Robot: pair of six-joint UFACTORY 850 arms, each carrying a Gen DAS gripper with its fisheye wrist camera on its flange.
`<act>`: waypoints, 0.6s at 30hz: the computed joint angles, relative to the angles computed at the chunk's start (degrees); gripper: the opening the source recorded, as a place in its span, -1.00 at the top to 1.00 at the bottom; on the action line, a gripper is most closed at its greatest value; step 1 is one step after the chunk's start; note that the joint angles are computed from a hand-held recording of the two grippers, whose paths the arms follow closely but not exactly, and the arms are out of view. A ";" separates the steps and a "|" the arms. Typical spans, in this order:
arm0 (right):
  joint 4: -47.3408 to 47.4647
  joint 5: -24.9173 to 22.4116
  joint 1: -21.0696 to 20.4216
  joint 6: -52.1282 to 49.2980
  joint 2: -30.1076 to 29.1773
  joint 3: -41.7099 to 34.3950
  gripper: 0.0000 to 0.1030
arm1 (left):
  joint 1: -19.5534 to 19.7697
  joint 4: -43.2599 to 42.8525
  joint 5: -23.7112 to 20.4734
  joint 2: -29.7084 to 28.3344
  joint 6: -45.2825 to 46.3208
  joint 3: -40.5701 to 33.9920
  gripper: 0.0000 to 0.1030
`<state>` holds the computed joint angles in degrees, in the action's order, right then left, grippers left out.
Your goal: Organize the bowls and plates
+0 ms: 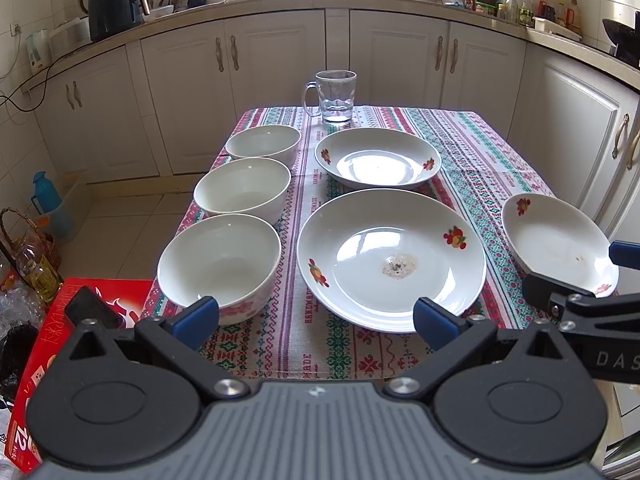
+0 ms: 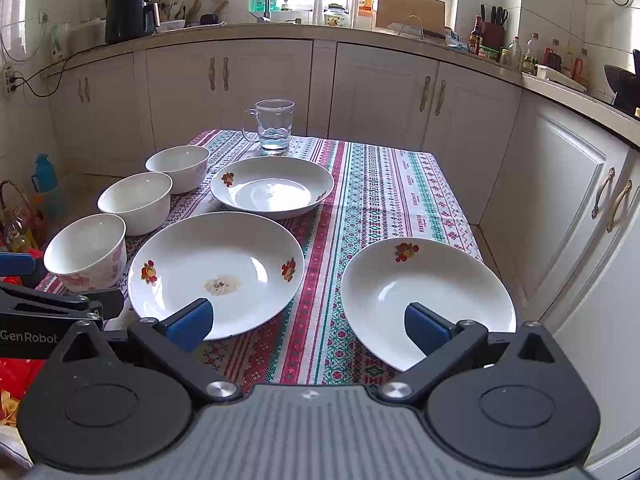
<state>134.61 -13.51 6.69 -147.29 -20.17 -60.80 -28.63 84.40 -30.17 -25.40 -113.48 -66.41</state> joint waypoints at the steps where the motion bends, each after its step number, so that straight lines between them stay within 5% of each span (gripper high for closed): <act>1: 0.06 -0.04 0.00 -0.10 0.01 0.01 -1.00 | 0.00 0.00 0.00 0.00 0.00 0.00 -0.99; 18: 1.32 -0.38 0.02 -1.49 0.32 0.34 -1.00 | -0.18 -0.18 -0.27 0.05 0.06 0.01 -0.99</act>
<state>135.94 -13.89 6.71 -148.78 -19.85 -60.46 -28.81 84.22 -30.44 -25.35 -113.42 -66.40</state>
